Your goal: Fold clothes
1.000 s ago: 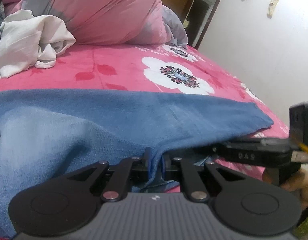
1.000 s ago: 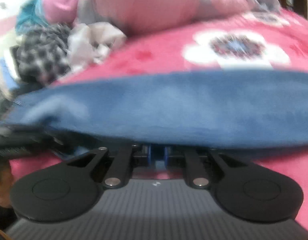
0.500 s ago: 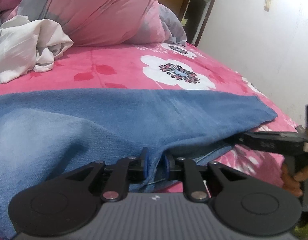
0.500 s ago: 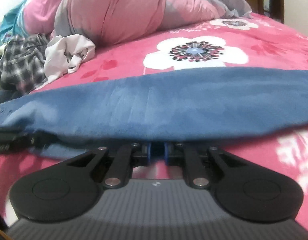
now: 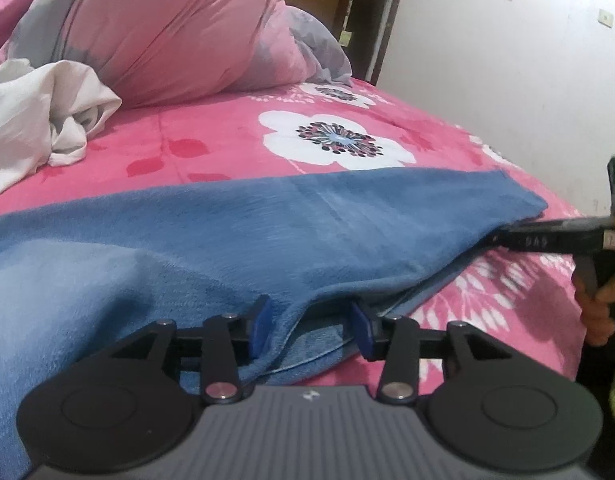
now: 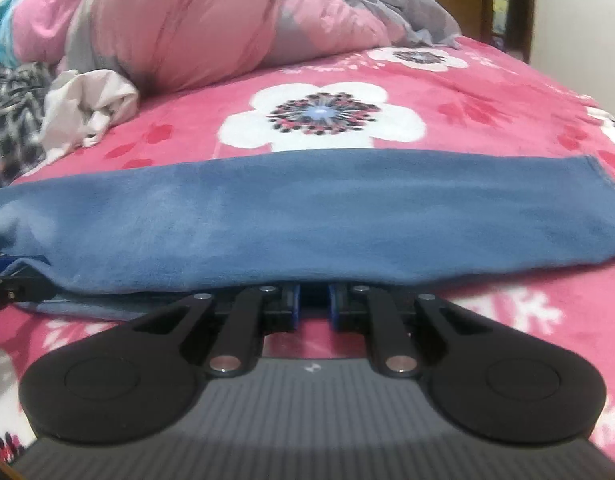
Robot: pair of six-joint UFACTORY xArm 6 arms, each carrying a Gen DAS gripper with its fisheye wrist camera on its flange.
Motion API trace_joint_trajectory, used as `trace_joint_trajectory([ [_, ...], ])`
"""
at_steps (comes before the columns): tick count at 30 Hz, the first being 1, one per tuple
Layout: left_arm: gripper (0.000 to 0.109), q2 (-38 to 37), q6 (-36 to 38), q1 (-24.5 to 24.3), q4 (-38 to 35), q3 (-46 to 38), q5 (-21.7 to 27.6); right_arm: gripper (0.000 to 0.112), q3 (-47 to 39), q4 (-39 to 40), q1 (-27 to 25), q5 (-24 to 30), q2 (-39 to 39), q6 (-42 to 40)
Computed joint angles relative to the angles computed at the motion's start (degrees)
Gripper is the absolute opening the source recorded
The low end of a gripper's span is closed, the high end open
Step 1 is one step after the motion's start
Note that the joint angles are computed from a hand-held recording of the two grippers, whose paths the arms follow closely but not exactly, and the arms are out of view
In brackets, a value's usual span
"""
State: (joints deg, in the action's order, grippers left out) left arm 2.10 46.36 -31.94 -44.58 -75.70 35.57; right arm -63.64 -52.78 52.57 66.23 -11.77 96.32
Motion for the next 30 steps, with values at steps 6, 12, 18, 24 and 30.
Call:
trace_joint_trajectory([
  [6,0.054,0.2,-1.6,-0.6,1.4,-0.4,-0.3,0.012,4.8,-0.8,-3.9,-0.5,-3.8,1.6],
  [12,0.055,0.7,-1.9,-0.1,0.9,-1.2,1.2,0.009,12.7,-1.2,-4.0,1.6,-13.2,12.2],
  [18,0.055,0.9,-3.6,0.5,0.8,-1.8,2.6,0.000,27.2,-4.6,-9.8,-5.5,-27.7,26.0],
  [24,0.055,1.4,-4.9,1.1,1.4,-3.2,4.6,0.000,37.2,-7.7,-7.3,0.2,-40.7,40.2],
  [30,0.058,1.5,-5.8,0.9,2.6,-3.5,4.9,0.000,47.0,-11.5,8.8,24.3,-57.9,61.0],
])
